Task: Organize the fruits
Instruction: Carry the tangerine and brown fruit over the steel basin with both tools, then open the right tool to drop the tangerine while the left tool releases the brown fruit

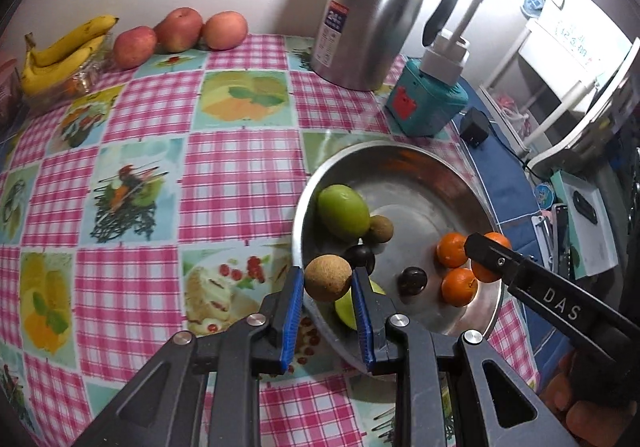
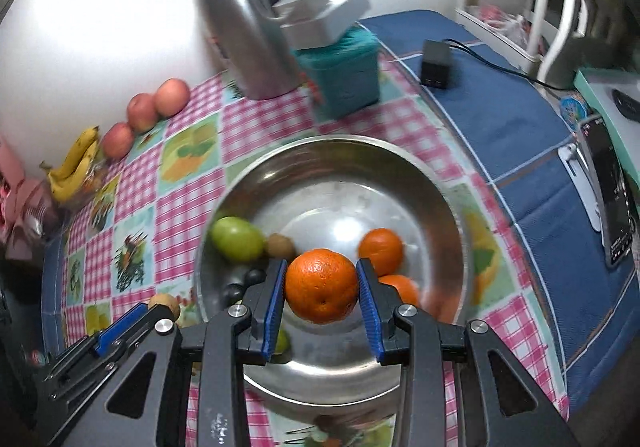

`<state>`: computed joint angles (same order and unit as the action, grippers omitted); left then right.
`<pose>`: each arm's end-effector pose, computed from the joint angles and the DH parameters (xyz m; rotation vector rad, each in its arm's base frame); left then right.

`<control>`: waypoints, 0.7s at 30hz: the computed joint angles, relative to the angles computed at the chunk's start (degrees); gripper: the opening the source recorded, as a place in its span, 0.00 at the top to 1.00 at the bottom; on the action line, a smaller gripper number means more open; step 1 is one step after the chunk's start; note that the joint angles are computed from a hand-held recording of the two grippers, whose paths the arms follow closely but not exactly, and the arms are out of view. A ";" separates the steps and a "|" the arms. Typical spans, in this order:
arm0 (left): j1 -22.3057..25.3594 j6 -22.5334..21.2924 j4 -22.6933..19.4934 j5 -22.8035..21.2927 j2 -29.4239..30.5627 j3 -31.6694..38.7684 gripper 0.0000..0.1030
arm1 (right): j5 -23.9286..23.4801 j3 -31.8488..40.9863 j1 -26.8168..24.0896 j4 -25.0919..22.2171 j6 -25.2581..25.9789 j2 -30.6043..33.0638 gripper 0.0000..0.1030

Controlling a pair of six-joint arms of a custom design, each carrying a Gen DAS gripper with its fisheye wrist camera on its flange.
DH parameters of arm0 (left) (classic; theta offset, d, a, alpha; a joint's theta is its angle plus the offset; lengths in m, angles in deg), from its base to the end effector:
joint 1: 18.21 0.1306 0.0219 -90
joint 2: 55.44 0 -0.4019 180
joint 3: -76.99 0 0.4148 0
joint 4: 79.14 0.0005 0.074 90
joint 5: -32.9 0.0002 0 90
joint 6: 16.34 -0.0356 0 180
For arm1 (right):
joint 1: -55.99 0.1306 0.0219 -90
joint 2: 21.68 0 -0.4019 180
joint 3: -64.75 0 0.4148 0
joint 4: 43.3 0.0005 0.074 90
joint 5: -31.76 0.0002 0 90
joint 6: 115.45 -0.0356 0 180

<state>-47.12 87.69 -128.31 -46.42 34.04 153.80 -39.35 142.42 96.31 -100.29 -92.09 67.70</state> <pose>0.4117 -0.2355 0.3453 0.4140 2.6797 -0.4846 0.3605 0.2902 0.3479 0.6856 2.5672 0.1384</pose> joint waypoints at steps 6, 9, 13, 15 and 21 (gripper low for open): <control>-0.51 -0.62 2.76 -0.32 1.67 -0.09 0.74 | -0.03 -1.19 -0.61 1.71 0.94 -0.14 0.64; -0.58 -0.97 3.97 -0.77 2.66 -0.04 0.74 | -0.17 -0.98 -0.80 3.00 2.65 1.13 0.64; -0.42 -1.21 5.16 -0.78 3.88 0.08 0.74 | -0.32 -0.62 -0.99 3.76 3.90 2.81 0.64; -0.43 -1.49 5.35 -0.52 4.26 0.17 0.74 | -0.61 -0.51 -1.15 3.88 4.30 3.47 0.64; -0.61 -1.63 5.22 -0.22 4.86 0.35 0.74 | -0.44 0.01 -1.41 2.98 4.76 4.58 0.64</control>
<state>-47.73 86.06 -123.08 -46.65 38.90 154.15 -39.79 142.43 94.90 -97.31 -87.33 72.27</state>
